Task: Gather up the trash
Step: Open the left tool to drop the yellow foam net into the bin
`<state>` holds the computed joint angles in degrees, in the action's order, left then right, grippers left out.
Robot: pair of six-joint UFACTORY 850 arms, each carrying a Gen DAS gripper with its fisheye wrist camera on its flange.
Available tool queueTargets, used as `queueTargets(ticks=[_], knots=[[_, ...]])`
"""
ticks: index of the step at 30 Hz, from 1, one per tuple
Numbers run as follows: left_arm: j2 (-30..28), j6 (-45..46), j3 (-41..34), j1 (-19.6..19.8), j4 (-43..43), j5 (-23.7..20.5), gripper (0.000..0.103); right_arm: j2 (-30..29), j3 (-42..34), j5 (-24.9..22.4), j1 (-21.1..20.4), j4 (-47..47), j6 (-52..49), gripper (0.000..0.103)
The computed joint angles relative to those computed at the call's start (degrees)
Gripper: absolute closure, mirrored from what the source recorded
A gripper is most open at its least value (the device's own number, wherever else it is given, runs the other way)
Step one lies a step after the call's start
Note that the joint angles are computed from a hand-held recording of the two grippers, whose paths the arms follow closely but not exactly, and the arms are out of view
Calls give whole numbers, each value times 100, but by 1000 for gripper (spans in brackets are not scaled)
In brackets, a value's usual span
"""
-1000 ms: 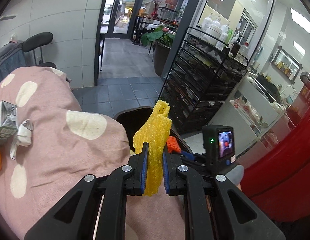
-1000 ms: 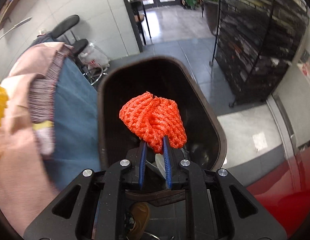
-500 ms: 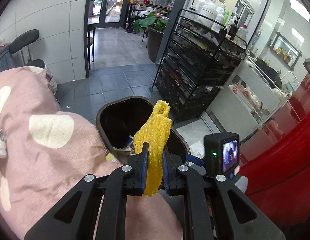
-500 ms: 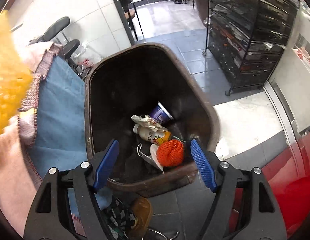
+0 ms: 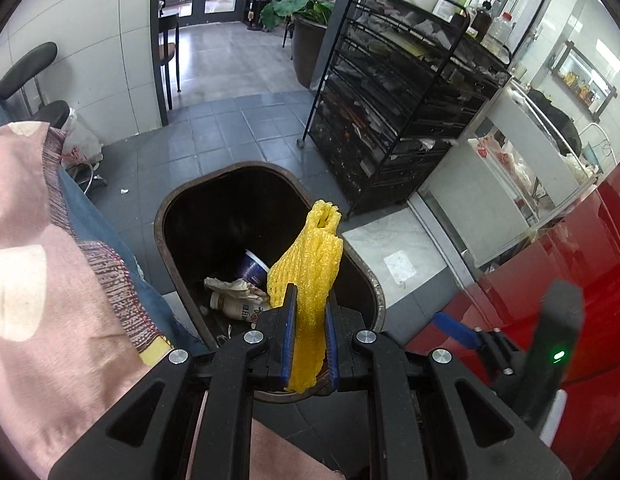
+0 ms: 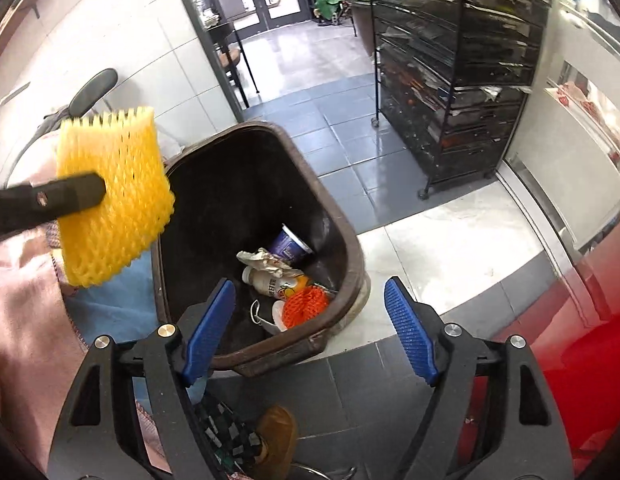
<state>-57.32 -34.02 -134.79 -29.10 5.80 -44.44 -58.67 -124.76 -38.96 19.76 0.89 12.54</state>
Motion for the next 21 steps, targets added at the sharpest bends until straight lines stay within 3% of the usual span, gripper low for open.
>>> queueTargets(ticks=[7,9,11,13,16,21], knots=[[-263,-161,-377,-16,236,-254,89,-13,-32,-30,-31,-96,180,26],[-299,-234,-428,5,211,-316,80,-15,-50,-43,-26,-109,190,26],[-184,-445,-224,18,276,-171,43,-30,-89,-71,-22,-85,159,26],[80,-802,216,0,582,173,30,-9,-76,-63,-12,-82,147,26],[192,-958,401,-28,790,316,19,45,-31,-18,-9,-111,185,21],[253,-901,464,-30,815,462,16,90,-22,-11,-4,-109,201,19]])
